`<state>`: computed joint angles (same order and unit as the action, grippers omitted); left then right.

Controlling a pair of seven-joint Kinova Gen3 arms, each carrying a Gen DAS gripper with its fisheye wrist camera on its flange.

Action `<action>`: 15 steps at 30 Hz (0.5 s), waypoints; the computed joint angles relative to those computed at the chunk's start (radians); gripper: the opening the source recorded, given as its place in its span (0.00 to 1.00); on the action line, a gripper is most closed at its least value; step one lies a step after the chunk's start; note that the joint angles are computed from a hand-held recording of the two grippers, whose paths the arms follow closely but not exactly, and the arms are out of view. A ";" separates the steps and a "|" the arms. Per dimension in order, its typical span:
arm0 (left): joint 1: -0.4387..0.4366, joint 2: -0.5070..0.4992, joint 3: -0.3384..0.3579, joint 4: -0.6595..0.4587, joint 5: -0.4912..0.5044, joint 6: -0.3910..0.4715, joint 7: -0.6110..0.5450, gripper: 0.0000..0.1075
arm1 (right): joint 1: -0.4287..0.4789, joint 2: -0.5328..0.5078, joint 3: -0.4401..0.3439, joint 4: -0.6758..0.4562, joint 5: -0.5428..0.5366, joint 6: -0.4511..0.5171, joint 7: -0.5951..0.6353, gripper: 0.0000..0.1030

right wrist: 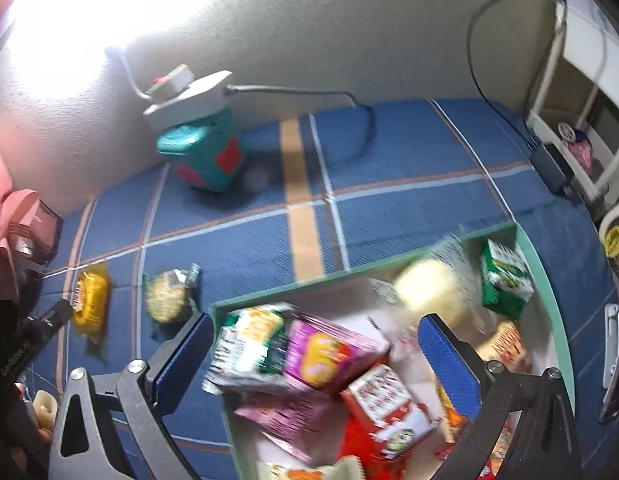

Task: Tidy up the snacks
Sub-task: 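Grasp the yellow bread bag with the left tool while the right tool grasps the green-wrapped cookie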

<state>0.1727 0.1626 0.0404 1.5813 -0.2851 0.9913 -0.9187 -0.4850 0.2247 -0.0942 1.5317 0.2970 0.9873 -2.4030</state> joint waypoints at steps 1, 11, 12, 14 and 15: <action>-0.020 0.008 -0.004 -0.012 0.018 0.008 -0.037 0.96 | -0.004 0.007 -0.005 -0.010 -0.001 -0.007 0.004 1.00; -0.165 0.087 -0.027 -0.120 0.176 0.064 -0.335 0.96 | -0.071 0.174 -0.029 -0.201 -0.090 -0.038 0.155 1.00; -0.174 0.096 -0.029 -0.124 0.197 0.064 -0.351 0.96 | -0.072 0.197 -0.033 -0.224 -0.098 -0.025 0.166 1.00; -0.195 0.114 -0.031 -0.126 0.242 0.058 -0.376 0.96 | -0.108 0.255 -0.008 -0.291 -0.099 0.035 0.178 1.00; -0.201 0.123 -0.033 -0.127 0.257 0.056 -0.382 0.96 | -0.122 0.278 0.001 -0.316 -0.094 0.058 0.180 1.00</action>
<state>-0.0280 0.2852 0.0073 1.4546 -0.0282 1.0475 -1.3006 -0.6066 0.5027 -0.0927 1.2154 0.2029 1.0457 -2.2231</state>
